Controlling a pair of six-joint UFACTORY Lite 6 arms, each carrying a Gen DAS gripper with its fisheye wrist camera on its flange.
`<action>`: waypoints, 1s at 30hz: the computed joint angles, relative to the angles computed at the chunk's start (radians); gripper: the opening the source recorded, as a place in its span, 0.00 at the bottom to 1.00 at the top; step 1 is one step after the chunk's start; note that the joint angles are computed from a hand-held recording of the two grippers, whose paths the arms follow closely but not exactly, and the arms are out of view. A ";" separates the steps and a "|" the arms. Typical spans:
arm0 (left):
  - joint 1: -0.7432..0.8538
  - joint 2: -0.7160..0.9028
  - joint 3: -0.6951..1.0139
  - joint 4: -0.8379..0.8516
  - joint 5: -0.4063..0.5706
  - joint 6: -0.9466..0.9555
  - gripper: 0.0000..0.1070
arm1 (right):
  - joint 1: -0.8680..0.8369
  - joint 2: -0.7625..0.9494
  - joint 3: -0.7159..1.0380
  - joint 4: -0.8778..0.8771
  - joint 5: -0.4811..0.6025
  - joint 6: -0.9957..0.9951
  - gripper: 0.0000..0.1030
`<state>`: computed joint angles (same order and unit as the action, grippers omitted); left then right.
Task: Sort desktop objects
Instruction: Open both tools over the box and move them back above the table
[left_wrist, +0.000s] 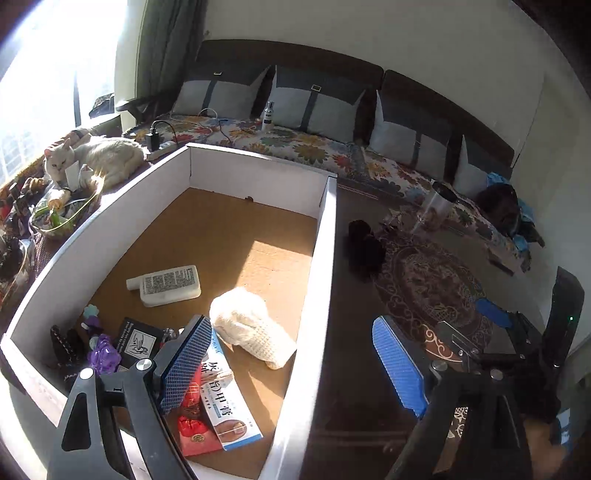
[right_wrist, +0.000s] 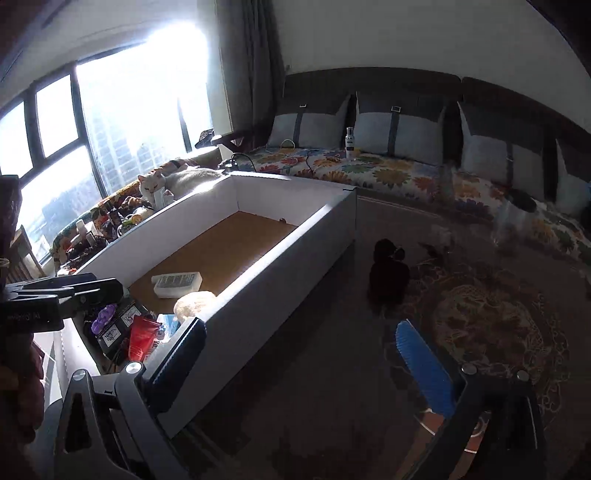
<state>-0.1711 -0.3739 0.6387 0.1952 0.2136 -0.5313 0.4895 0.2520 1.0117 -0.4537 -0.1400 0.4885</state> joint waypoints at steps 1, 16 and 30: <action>-0.097 0.020 0.028 0.084 -0.005 -0.105 0.83 | -0.066 -0.020 -0.050 0.073 0.000 -0.105 1.00; -0.564 1.174 0.876 0.738 0.076 -0.778 0.96 | -0.726 0.201 -0.130 -0.149 -0.085 -0.119 1.00; -0.509 1.353 1.086 0.778 0.090 -0.798 0.96 | -0.712 0.279 -0.063 -0.183 -0.090 -0.089 1.00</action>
